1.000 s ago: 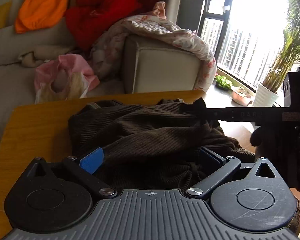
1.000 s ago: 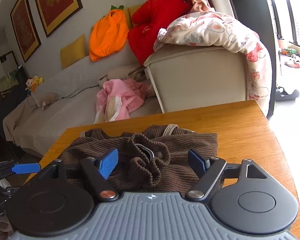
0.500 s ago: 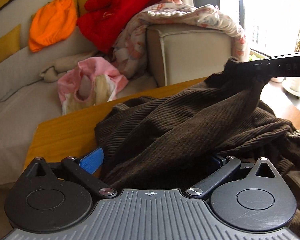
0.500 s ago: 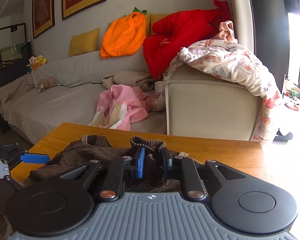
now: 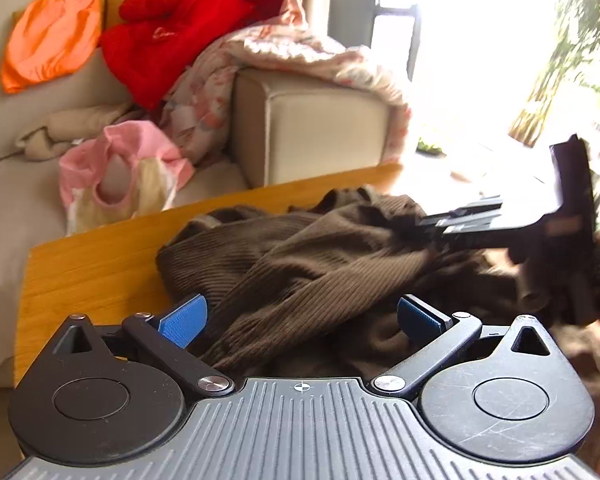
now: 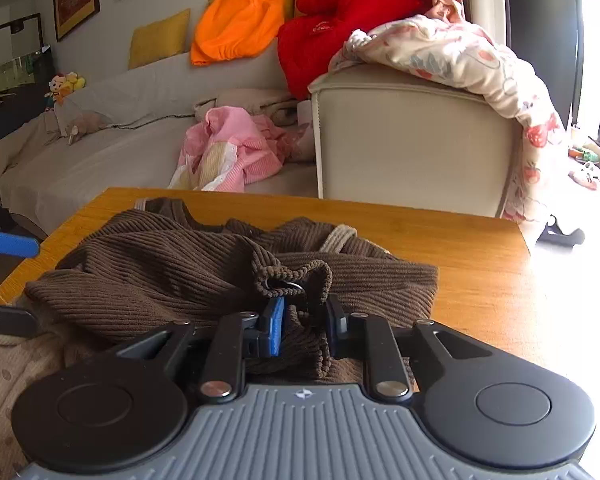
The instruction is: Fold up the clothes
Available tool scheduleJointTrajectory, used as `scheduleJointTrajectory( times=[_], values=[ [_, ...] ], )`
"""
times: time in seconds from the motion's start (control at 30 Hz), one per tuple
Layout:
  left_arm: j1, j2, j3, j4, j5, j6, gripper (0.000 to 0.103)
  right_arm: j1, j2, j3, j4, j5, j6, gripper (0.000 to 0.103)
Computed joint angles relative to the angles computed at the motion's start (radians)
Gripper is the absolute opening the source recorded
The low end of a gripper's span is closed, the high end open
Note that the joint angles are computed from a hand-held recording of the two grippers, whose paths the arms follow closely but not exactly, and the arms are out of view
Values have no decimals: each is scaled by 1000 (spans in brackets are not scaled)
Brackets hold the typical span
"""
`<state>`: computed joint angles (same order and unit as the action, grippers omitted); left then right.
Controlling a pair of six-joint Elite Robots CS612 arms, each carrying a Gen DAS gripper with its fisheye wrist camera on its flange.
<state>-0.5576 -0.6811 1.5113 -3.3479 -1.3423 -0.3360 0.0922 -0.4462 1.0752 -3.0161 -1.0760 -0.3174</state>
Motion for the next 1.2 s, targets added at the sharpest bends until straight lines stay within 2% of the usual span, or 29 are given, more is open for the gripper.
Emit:
scheduleJointTrajectory(
  times=[0.1, 0.2, 0.27, 0.37, 0.5, 0.53, 0.6, 0.63, 0.7, 0.8, 0.9, 0.97, 1.07, 1.2],
  values=[
    [17, 14, -3, -133, -105, -35, 103, -16, -5, 8, 27, 19, -2, 41],
    [27, 46, -47, -181, -164, -34, 103, -33, -18, 19, 15, 52, 44, 42],
    [35, 77, -93, -167, -207, -65, 103, -41, -25, 29, -67, 72, 92, 42],
    [49, 126, -159, -110, -235, -196, 103, -52, -26, 28, -139, 154, 146, 42],
    [58, 168, -192, -80, -222, -351, 103, -44, -33, 30, -9, 255, 25, 40],
    [57, 174, -189, -108, -211, -365, 103, -37, -29, 25, 38, 245, -8, 40],
    [58, 162, -173, -103, -216, -394, 103, -20, -17, 10, 100, 162, -60, 39],
    [58, 156, -165, -100, -218, -408, 103, -20, -8, 0, 106, 154, -61, 38],
    [58, 145, -150, -93, -223, -436, 103, -21, 11, -19, 119, 147, -63, 37],
    [56, 116, -128, -59, -216, -433, 103, -26, 1, -14, 144, 150, -73, 37],
    [58, 117, -130, -160, -198, -405, 103, -28, -12, -2, 128, 145, -116, 37],
    [63, 124, -149, -185, -188, -392, 103, -33, -10, -11, 79, 169, -68, 37],
    [80, 147, -214, -77, -176, -438, 103, -34, 15, -74, 35, 180, 29, 37],
    [108, 187, -273, 54, -227, -531, 103, -21, 67, -188, 201, 128, 49, 37]
  ],
)
